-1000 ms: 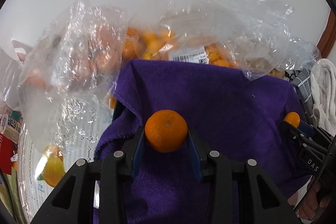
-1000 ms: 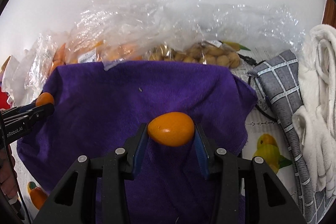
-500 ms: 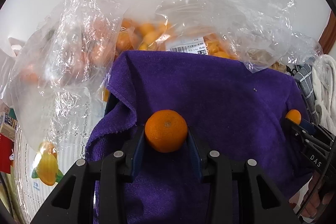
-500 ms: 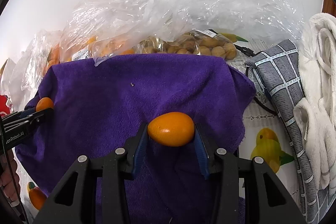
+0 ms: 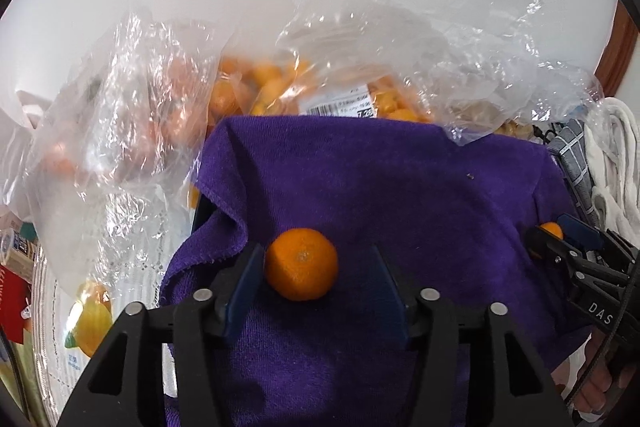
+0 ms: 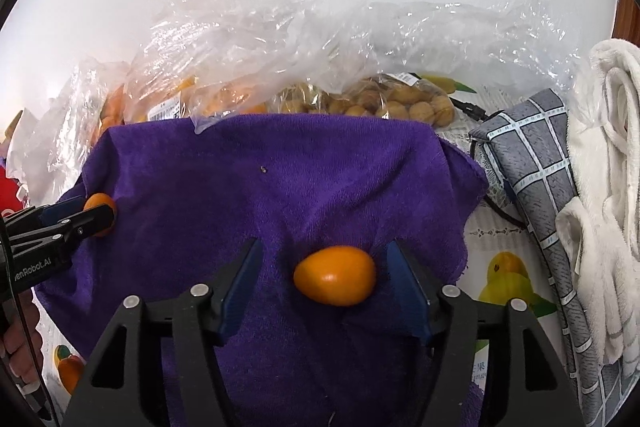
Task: Organize fruits
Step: 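Open both tools to release the fruits onto the purple towel, then withdraw both tools from the towel back toward the fruit cluster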
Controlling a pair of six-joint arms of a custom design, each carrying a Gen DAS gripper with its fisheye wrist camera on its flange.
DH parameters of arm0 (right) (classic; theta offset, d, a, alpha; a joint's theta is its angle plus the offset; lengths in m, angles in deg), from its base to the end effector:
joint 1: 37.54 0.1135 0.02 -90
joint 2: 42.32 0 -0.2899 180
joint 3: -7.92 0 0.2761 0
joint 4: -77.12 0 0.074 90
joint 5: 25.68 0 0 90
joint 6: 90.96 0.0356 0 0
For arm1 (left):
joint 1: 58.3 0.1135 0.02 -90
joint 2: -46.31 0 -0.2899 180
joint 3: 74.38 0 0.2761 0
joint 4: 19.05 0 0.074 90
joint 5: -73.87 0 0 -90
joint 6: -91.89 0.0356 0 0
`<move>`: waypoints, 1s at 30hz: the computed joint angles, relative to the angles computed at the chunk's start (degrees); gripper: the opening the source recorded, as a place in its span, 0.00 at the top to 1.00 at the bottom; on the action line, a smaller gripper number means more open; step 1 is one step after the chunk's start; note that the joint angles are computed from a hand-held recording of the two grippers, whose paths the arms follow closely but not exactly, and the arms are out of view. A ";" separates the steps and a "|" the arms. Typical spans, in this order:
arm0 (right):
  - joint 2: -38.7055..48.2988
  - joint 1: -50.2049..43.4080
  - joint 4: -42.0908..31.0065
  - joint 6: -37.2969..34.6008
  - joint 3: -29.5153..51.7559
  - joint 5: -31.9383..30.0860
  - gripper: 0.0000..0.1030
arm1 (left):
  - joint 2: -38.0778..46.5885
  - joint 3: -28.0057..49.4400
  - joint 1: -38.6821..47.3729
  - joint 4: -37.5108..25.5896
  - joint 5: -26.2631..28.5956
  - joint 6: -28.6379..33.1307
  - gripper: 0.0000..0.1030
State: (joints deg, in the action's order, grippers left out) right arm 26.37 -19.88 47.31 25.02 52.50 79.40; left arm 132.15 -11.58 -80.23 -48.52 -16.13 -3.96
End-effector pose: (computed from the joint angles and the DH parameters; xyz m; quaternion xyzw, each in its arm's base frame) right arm 0.2224 0.0611 0.1832 0.1089 0.9372 -0.0017 0.3314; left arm 0.2966 -0.1194 0.2076 0.1324 0.9377 -0.0771 0.3120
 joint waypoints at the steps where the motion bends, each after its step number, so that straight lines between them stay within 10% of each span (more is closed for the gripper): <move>1: 0.04 -0.13 -0.28 0.10 0.23 -0.05 0.35 | 0.09 0.18 0.01 -0.10 0.01 -0.10 0.45; 19: -4.21 4.18 -15.14 2.38 8.31 4.66 0.31 | -8.94 2.35 0.86 -5.57 -1.16 -1.62 0.45; 30: -17.57 17.69 -32.78 16.34 9.16 14.53 0.28 | -17.04 3.38 -0.55 -12.19 -3.37 -0.49 0.45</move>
State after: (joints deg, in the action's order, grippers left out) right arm 8.80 -2.19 14.53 41.36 61.66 93.93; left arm 115.10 -8.20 -80.78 -60.71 -19.50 -4.46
